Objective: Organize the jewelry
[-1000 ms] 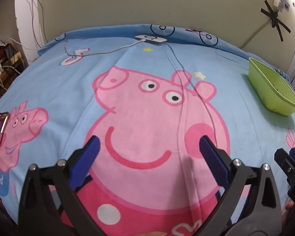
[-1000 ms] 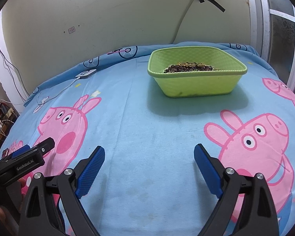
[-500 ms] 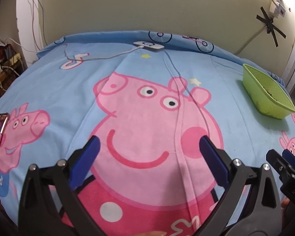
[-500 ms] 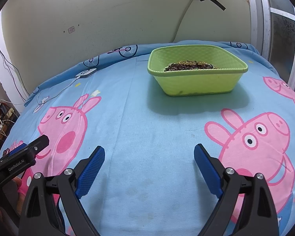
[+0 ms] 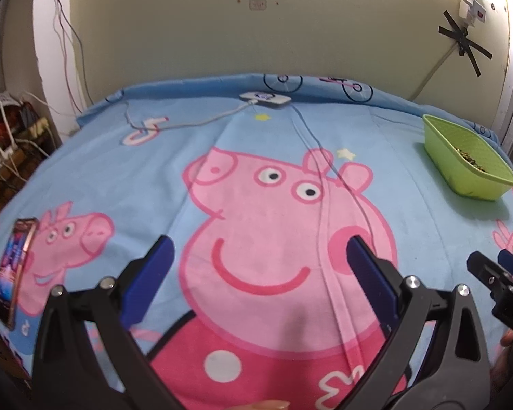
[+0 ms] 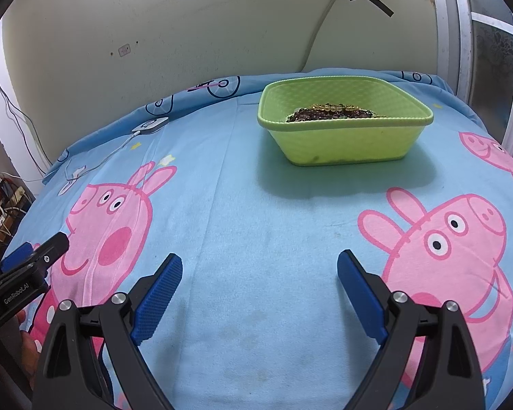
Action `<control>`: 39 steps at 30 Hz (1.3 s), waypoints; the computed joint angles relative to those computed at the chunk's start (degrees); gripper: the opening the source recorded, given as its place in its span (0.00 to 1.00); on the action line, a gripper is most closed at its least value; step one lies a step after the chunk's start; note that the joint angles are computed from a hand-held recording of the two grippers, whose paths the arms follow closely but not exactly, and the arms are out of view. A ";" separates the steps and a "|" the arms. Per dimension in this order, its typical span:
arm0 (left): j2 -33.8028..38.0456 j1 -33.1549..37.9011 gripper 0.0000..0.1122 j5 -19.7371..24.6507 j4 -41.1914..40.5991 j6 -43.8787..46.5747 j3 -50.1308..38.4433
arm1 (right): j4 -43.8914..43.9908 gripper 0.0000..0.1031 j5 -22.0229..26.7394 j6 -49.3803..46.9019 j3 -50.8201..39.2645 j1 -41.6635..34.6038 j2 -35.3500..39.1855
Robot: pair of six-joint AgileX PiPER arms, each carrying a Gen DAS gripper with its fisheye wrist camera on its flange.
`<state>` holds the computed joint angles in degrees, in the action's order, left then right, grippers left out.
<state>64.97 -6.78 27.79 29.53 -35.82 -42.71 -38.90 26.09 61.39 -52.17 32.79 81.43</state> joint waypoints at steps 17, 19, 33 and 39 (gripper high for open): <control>1.84 0.29 0.86 4.11 5.44 -5.62 -0.38 | -3.75 0.72 2.80 4.68 -0.73 1.76 0.95; 2.39 0.35 0.86 4.44 5.41 -5.67 -0.40 | -3.31 0.72 2.74 3.99 -0.86 1.35 1.03; 1.33 -0.02 0.86 4.97 6.32 -6.67 -0.17 | -0.63 0.72 1.58 0.88 -0.74 0.20 0.66; 1.07 -0.27 0.86 5.27 5.95 -6.43 -0.23 | -0.94 0.72 1.98 1.35 -0.91 0.58 0.63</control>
<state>66.04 -7.05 33.07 35.48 -42.25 -42.93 -39.84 28.07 62.74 -53.08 33.37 82.06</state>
